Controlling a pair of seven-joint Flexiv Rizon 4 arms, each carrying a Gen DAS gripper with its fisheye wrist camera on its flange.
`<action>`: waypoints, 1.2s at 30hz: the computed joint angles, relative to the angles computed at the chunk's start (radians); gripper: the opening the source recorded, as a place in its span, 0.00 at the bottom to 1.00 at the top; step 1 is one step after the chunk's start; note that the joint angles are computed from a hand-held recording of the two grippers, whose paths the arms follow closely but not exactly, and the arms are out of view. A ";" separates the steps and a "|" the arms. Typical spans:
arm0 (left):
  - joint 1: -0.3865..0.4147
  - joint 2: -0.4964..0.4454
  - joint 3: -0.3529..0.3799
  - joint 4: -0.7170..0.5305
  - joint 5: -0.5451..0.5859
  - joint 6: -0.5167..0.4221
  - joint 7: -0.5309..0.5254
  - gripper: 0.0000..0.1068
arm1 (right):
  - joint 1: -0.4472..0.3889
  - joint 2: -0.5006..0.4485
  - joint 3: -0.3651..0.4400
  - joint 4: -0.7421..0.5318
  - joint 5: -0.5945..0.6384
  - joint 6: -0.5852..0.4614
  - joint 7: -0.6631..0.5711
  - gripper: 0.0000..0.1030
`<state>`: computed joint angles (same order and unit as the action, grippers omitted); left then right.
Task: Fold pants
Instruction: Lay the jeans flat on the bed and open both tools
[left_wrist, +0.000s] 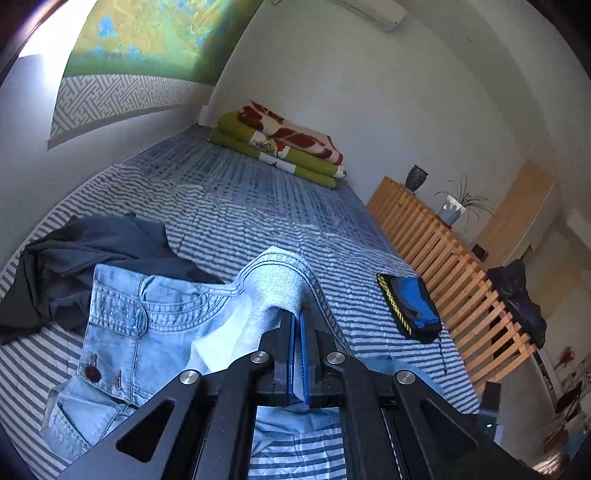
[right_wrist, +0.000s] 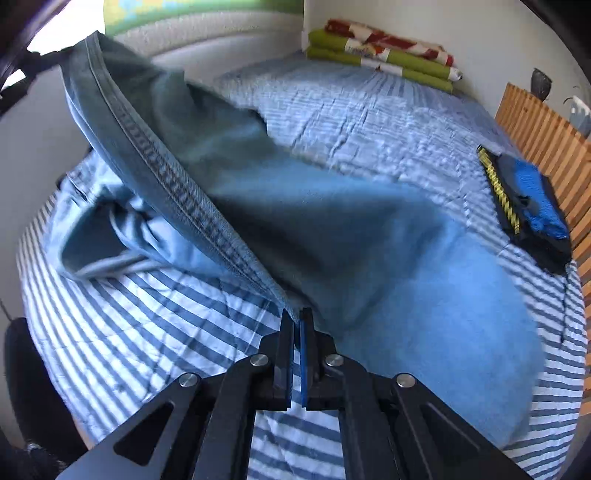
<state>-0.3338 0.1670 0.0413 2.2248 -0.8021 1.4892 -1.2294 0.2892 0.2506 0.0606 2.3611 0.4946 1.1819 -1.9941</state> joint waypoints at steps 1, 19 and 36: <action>-0.019 0.006 0.004 -0.009 -0.027 0.008 0.030 0.02 | -0.005 0.057 -0.026 -0.002 0.023 -0.035 -0.030 0.02; 0.032 -0.639 -0.014 -0.843 0.675 -0.451 -0.458 0.08 | -0.317 -0.444 -0.051 -0.499 -0.720 0.053 0.558 0.22; 0.236 0.074 0.011 0.101 0.647 -0.250 -0.475 0.40 | -0.418 -0.188 0.062 -0.065 0.073 0.080 -0.083 0.40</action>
